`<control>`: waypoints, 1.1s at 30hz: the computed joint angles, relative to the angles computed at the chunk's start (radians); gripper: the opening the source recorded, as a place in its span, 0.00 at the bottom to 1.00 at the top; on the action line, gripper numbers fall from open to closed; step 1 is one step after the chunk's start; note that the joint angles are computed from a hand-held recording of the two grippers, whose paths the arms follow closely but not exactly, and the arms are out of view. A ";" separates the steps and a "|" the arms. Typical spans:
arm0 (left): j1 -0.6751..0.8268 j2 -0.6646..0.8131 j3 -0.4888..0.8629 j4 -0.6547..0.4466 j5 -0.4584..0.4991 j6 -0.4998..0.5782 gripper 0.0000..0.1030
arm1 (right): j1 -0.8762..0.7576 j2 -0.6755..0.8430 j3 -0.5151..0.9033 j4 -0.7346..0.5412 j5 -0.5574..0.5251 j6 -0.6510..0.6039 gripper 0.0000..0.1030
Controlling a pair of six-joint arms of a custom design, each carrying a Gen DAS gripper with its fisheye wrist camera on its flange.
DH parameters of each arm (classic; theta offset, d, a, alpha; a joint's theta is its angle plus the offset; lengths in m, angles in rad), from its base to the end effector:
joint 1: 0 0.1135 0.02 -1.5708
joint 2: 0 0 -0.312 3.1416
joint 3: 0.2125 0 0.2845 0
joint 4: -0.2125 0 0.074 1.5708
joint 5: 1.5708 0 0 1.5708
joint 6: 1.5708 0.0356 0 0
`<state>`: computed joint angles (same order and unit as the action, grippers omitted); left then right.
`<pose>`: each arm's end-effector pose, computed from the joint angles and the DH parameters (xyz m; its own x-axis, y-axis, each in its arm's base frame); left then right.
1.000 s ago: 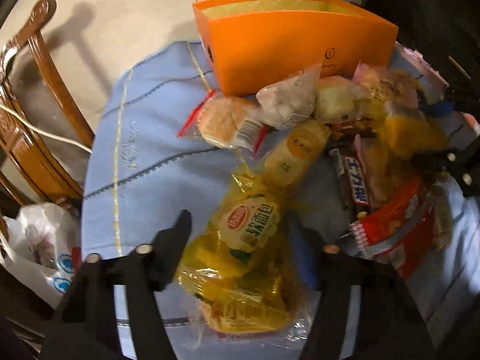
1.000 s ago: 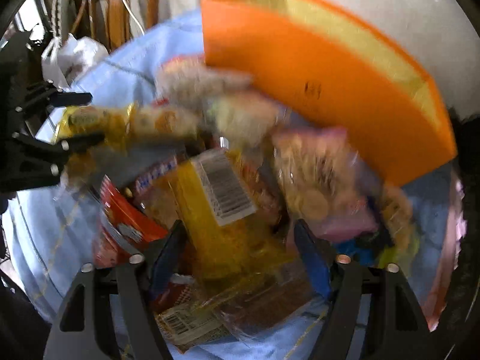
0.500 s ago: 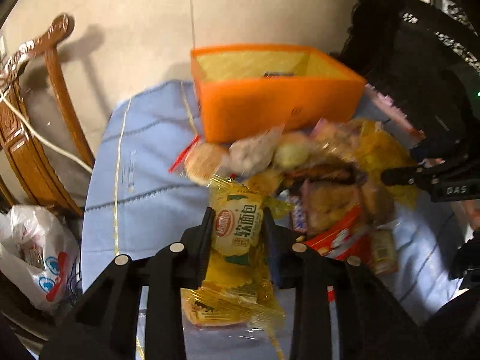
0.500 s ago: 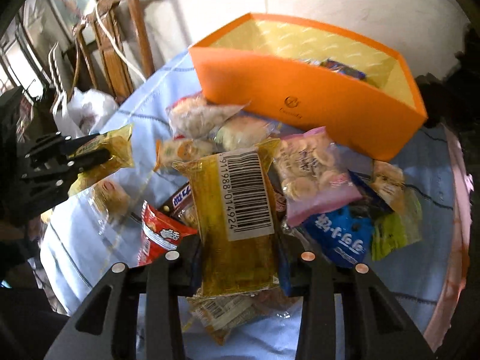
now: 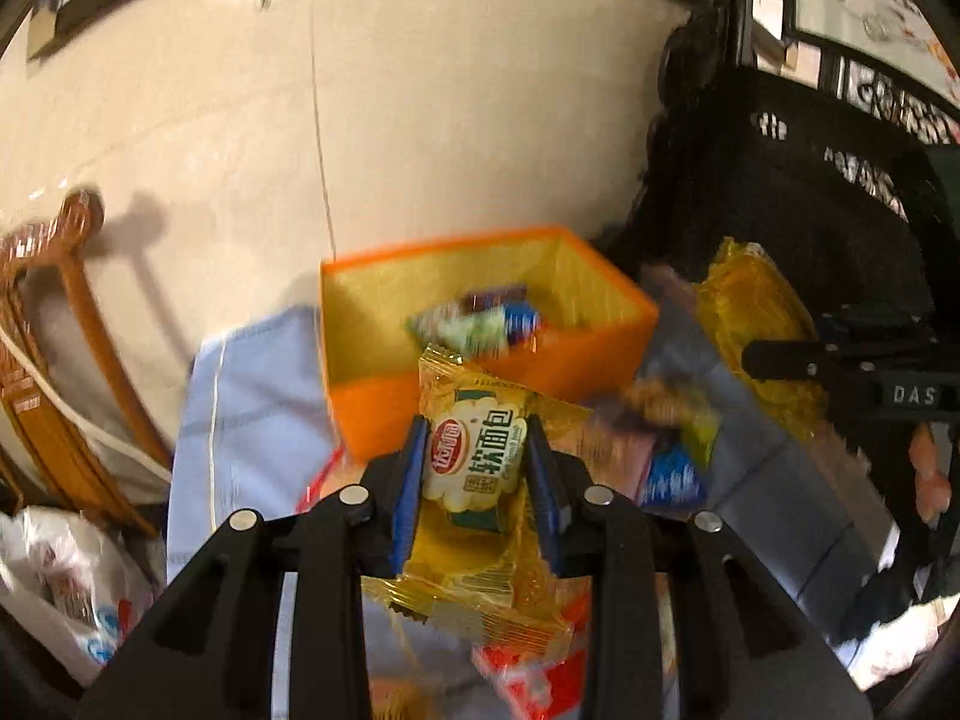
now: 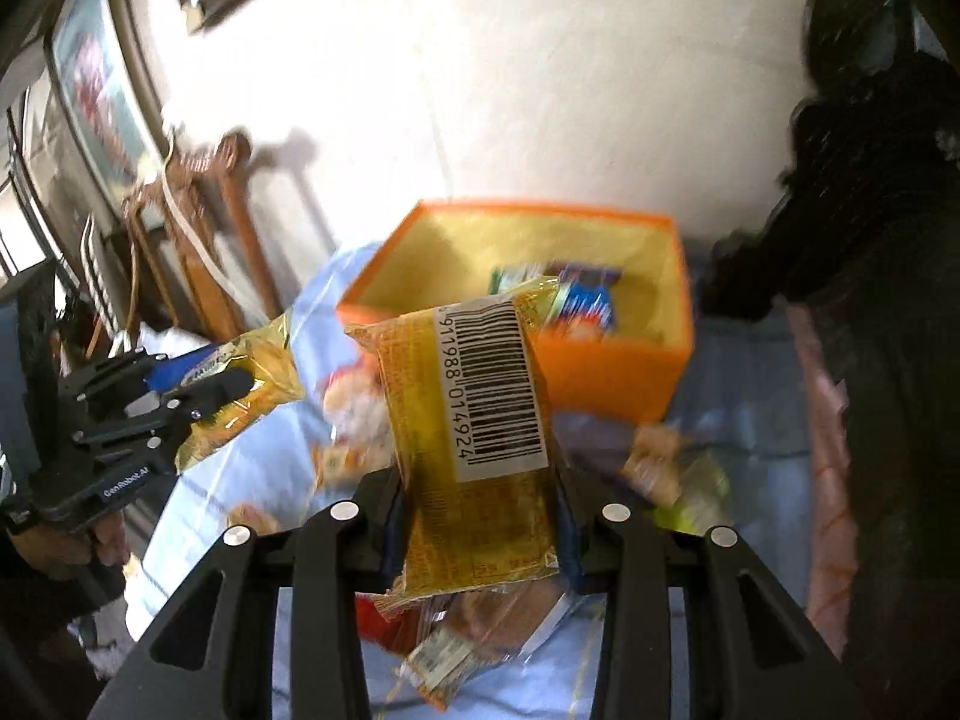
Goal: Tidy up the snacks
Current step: 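Carry both yellow packs into the orange box and open both tools, then grasp the yellow bread bag with the left tool while the right tool grasps the brown bread pack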
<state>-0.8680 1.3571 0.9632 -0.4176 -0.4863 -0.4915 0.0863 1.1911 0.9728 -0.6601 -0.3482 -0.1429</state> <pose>0.2107 -0.2229 0.2906 -0.6335 0.1024 -0.7669 0.1901 0.9814 -0.0260 0.2555 0.0343 0.3189 -0.7166 -0.1964 -0.6693 -0.4042 0.8989 0.1690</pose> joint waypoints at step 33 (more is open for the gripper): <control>0.245 0.260 0.147 0.090 0.035 0.051 0.96 | -0.035 0.341 0.122 0.163 0.113 0.045 0.64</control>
